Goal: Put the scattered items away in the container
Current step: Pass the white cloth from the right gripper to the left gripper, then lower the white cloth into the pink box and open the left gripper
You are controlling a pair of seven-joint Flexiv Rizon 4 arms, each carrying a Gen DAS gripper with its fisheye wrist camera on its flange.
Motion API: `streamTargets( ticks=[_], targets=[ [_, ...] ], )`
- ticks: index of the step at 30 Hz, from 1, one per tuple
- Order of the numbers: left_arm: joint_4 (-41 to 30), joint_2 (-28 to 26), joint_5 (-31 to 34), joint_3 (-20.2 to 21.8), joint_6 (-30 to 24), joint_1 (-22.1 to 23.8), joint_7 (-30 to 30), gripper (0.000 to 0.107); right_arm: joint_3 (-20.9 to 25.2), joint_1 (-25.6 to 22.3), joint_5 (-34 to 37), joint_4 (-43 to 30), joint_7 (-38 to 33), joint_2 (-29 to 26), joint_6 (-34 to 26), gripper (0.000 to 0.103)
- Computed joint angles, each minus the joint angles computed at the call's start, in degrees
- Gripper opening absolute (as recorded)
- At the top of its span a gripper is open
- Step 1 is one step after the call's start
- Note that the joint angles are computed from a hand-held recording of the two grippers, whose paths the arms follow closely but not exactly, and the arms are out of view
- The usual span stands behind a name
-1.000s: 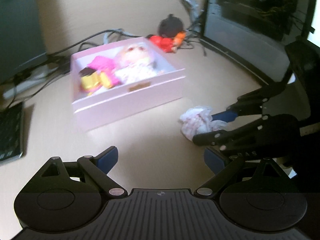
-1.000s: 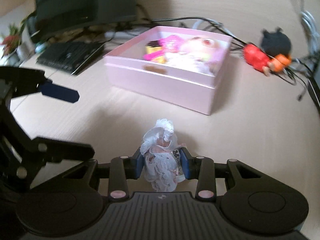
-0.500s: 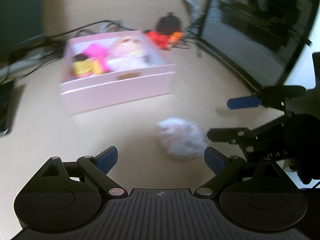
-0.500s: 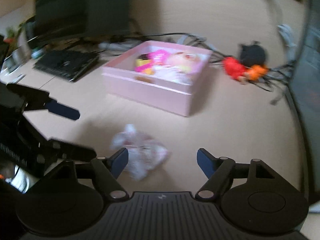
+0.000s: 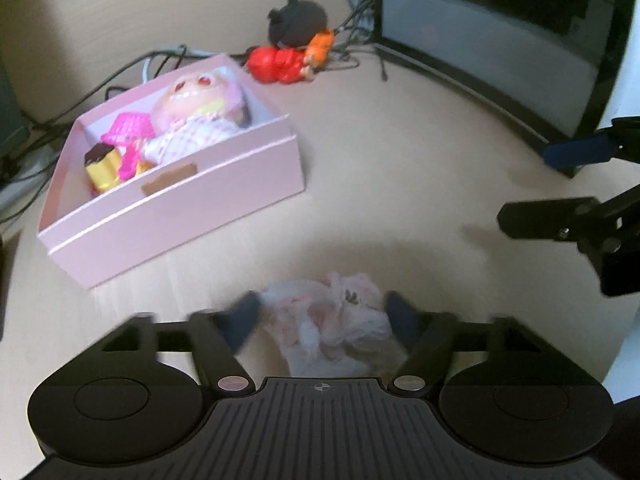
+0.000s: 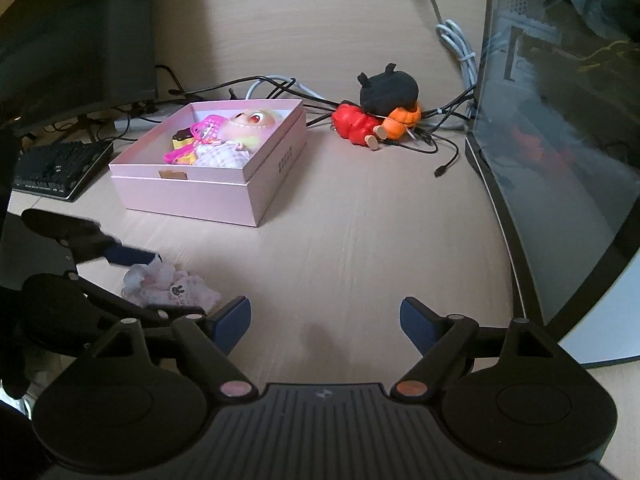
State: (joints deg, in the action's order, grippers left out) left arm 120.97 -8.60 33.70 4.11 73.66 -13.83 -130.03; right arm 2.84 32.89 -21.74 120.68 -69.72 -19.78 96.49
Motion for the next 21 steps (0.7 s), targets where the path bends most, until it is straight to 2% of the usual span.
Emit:
streamTargets(
  ticks=[3,8,12,16,21],
  targets=[
    [1.11,1.66,0.76,0.5,-0.86,-0.08,-2.51,0.045,5.64,-4.62,0.44,-2.42,-2.29,-1.84,-1.27,0.083],
    [3.96,6.47,1.95,-0.53,-3.18,1.38,-7.72,0.044,15.0,-10.97,1.6,-7.36,-8.48,-5.61,-4.43,0.083],
    [6.79,10.25,-0.4,-2.42,-4.01,3.97,-9.01,0.044,20.89,-13.98,3.39,-11.29,-14.62,-8.48,-6.87,0.084],
    [7.5,12.39,-0.27,-4.58,-5.17,6.27,-10.97,0.044,24.01,-14.89,5.43,-14.77,-19.99,-10.61,-8.49,0.085],
    [7.52,13.95,0.37,-6.0,-5.86,8.28,-12.12,0.043,24.75,-14.58,8.41,-17.86,-23.88,-12.17,-9.39,0.086]
  ],
)
